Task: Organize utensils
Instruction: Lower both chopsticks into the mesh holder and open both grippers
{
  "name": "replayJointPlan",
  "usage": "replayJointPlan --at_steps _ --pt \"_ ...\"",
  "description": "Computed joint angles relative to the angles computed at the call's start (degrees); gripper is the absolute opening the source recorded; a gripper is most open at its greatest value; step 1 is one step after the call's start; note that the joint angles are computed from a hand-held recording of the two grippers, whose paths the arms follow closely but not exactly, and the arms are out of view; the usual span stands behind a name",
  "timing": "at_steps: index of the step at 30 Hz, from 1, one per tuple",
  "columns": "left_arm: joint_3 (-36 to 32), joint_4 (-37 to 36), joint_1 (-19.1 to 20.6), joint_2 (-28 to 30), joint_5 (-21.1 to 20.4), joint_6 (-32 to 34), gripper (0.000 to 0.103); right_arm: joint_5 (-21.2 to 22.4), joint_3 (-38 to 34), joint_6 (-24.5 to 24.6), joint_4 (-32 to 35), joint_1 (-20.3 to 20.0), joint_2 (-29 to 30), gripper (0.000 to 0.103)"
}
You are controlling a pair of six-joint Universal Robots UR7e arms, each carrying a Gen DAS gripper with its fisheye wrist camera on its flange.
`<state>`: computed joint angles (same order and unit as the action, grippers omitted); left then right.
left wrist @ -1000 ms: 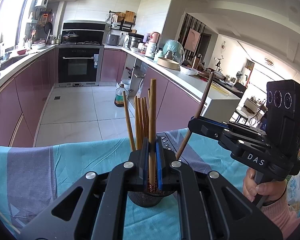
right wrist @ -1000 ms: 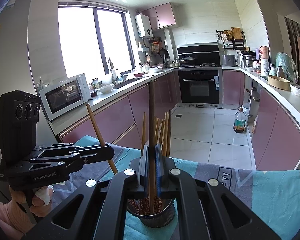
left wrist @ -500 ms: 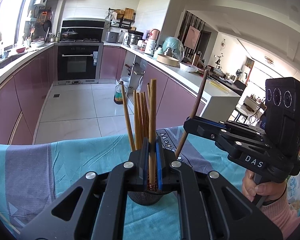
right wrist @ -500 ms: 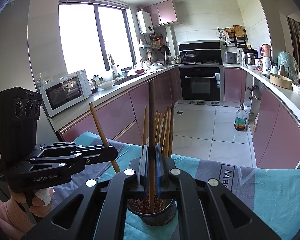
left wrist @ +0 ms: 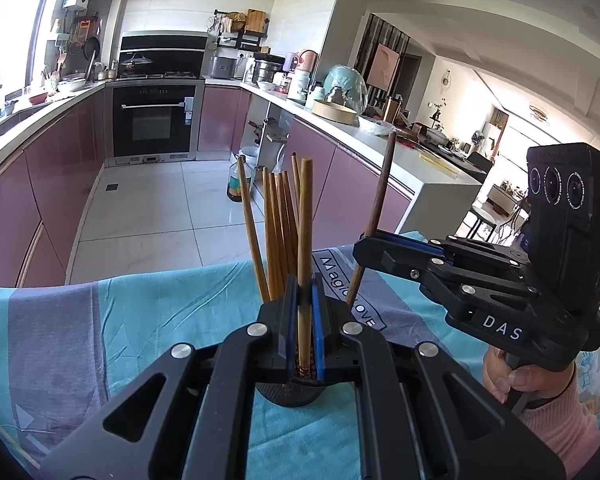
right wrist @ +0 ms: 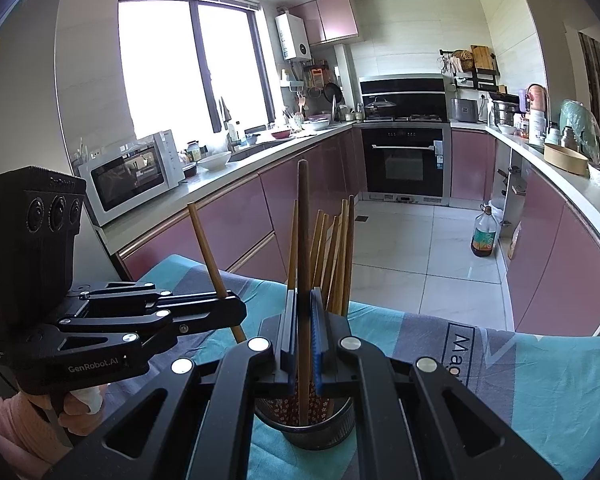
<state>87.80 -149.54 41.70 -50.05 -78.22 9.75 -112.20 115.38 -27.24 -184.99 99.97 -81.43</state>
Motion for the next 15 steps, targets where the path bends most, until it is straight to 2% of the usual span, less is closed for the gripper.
replayJointPlan --at_steps 15 --pt "-2.0 0.8 0.8 1.8 0.2 0.3 0.007 0.1 -0.3 0.0 -0.1 -0.4 0.5 0.005"
